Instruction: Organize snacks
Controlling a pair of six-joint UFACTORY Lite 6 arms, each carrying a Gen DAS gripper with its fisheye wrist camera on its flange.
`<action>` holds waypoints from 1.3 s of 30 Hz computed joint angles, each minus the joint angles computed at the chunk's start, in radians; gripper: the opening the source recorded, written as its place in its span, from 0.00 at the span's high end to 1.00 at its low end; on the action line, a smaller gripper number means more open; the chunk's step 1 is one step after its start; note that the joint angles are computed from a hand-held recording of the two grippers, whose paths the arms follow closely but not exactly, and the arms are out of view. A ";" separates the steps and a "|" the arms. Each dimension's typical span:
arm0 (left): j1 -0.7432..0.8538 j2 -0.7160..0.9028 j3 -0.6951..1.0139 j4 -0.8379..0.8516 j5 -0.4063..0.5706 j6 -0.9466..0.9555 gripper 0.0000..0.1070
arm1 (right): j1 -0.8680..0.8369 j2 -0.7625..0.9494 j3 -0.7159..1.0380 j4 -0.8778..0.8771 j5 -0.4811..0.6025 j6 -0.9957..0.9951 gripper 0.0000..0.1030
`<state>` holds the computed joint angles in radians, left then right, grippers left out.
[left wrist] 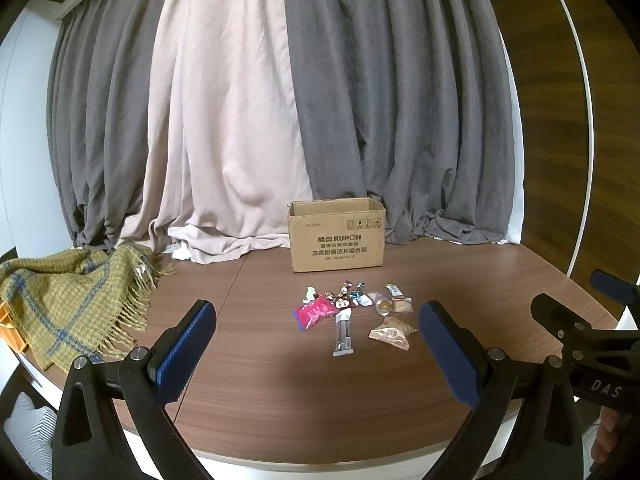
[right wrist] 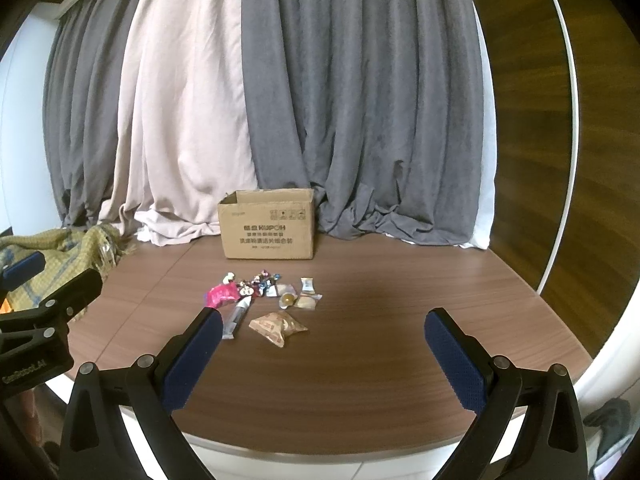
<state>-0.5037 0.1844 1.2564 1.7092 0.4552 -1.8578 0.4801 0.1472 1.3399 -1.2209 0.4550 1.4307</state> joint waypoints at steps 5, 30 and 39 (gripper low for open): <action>-0.002 -0.001 -0.007 0.018 0.003 -0.020 0.04 | 0.002 0.001 -0.005 -0.014 -0.010 0.017 0.01; 0.001 -0.020 -0.040 0.059 0.002 -0.062 0.04 | 0.000 0.009 0.006 0.020 -0.026 -0.017 0.01; 0.015 -0.007 -0.022 0.061 -0.020 -0.060 0.04 | -0.006 0.015 0.009 0.024 -0.030 -0.021 0.01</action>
<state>-0.4888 0.1771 1.2339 1.7701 0.4350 -1.9176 0.4744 0.1626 1.3486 -1.1965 0.4248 1.4096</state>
